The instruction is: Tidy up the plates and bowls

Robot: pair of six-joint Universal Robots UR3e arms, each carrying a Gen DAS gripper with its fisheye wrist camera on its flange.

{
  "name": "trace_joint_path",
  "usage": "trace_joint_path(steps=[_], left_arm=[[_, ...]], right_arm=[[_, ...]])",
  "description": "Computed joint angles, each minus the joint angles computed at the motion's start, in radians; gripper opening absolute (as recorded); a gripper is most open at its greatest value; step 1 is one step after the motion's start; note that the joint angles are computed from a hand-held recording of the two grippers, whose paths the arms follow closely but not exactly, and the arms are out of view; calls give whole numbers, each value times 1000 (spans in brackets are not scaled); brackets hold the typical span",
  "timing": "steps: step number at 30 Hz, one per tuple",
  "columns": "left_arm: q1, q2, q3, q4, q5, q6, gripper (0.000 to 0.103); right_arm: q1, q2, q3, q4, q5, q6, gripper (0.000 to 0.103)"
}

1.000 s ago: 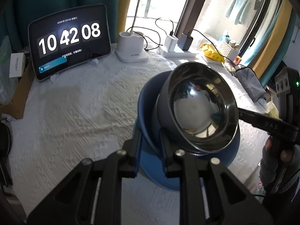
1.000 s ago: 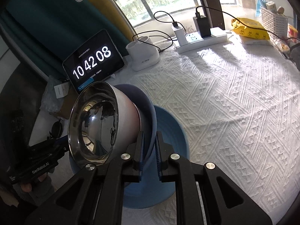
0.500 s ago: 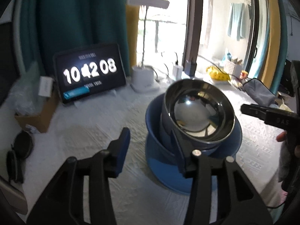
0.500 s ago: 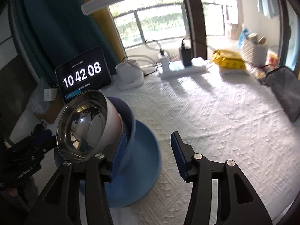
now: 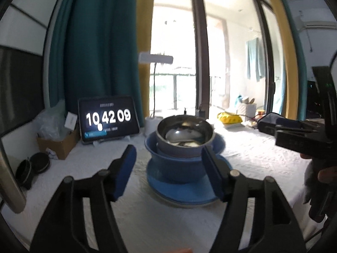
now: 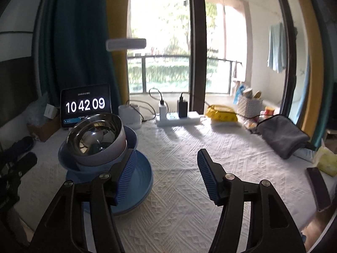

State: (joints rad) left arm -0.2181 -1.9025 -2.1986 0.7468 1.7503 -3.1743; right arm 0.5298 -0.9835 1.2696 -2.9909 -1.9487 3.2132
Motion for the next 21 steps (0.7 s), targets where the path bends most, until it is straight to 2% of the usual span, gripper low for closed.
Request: trace_joint_path(steps=[5, 10, 13, 15, 21], left_arm=[[-91, -33, -25, 131, 86, 33, 73], [-171, -42, -10, 137, 159, 72, 77], [-228, -68, 30, 157, 241, 96, 78], [-259, -88, 65, 162, 299, 107, 78], [-297, -123, 133, 163, 394, 123, 79]], right_arm=[[51, -51, 162, -190, -77, -25, 66], [85, -104, 298, -337, -122, -16, 67], [110, -135, 377, -442, -171, -25, 67], [120, -145, 400, -478, -193, -31, 68], [122, -171, 454, -536, -217, -32, 69]])
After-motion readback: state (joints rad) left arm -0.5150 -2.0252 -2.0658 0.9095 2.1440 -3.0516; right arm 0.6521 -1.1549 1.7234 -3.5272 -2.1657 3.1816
